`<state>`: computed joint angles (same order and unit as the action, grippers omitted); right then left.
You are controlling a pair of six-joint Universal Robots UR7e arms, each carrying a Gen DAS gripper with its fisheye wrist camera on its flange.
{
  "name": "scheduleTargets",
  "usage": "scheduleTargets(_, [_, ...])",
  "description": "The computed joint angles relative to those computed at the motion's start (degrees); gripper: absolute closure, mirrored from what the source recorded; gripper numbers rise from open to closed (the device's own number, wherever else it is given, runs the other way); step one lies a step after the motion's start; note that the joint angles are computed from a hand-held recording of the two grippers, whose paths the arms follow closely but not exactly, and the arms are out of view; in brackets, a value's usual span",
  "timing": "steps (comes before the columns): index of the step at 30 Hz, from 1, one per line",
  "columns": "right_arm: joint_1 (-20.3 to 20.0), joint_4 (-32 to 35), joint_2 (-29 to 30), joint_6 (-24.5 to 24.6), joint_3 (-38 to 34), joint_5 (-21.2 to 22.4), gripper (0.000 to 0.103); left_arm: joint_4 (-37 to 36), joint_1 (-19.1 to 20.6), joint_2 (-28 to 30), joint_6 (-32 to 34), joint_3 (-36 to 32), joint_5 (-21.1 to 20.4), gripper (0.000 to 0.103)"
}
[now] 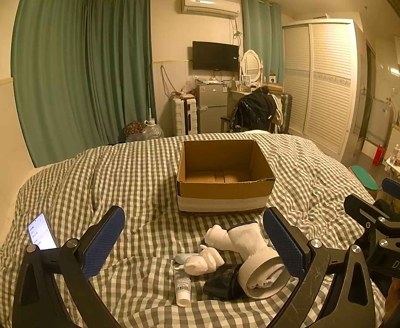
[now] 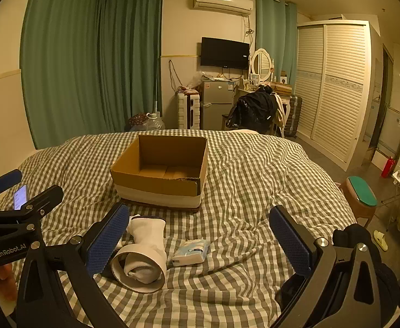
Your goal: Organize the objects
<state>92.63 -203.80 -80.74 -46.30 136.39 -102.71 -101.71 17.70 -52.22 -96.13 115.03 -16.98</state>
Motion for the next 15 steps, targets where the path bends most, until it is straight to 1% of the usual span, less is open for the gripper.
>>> scheduleTargets(15, [0.1, 0.5, 0.0, 0.0, 0.3, -0.2, 0.000, -0.1, -0.1, -0.1, -0.1, 0.3, -0.2, 0.000])
